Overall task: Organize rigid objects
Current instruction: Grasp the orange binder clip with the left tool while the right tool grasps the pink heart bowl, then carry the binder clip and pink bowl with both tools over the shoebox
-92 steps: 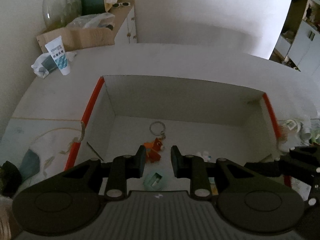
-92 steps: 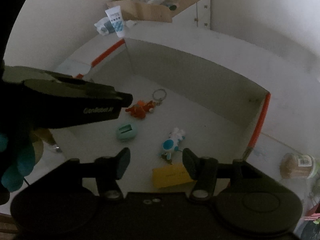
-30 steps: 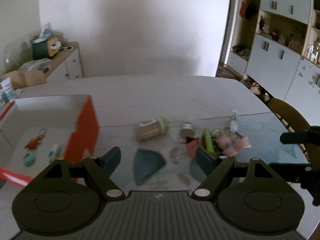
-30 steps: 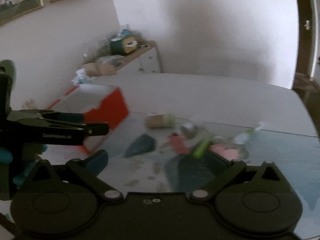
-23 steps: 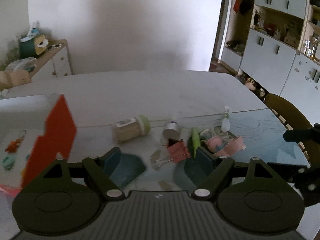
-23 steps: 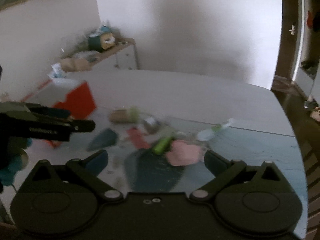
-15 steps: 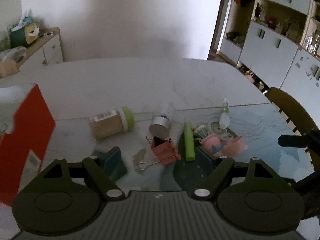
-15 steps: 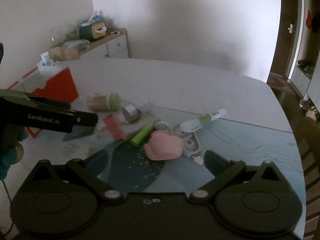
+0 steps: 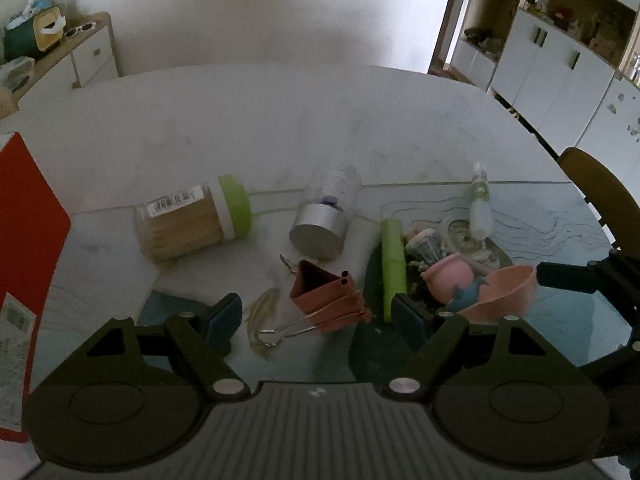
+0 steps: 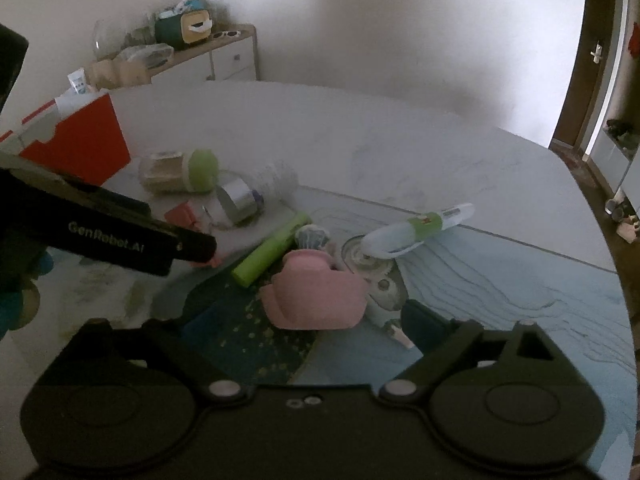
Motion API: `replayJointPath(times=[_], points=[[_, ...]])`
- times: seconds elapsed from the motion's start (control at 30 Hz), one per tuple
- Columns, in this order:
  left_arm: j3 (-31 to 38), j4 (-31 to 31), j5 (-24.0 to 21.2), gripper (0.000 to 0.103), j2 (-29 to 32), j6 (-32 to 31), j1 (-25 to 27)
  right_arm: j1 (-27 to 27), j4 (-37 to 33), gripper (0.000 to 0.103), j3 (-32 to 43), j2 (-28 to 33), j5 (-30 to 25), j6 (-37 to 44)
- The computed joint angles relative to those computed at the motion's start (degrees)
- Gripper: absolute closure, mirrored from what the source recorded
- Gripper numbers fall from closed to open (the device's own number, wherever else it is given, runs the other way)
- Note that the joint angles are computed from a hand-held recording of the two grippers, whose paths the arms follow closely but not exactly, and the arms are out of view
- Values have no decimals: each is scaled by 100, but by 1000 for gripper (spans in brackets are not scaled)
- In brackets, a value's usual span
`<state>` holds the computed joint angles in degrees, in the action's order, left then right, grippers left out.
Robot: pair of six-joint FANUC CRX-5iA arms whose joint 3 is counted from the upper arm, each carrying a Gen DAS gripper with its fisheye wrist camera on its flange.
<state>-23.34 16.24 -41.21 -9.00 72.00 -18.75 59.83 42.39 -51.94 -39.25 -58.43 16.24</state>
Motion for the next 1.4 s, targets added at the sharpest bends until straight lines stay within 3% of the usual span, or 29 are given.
replayJointPath(times=[0.1,0.27,0.33,0.43,0.57,0.93,1.4], points=[[6,96,-24,22,58,-66,14,-154,-92,14,18,82,177,66],[38,243,-79,37,157,-228,23,-251,-196,18,56,209,272,109],[-3,397,-63,49,176,-373,44,-282,-184,20,62,258,285,84],[-37,536,-48,59,194,-490,57,-306,-98,22,52,302,306,-5],[-117,738,-18,67,167,-652,94,-343,-50,30,61,355,340,-23],[-141,698,-50,73,55,-710,50,-37,-147,35,87,160,-62,-215],[-618,905,-340,73,-662,-763,363,1444,-175,36,140,-622,-1349,-844]])
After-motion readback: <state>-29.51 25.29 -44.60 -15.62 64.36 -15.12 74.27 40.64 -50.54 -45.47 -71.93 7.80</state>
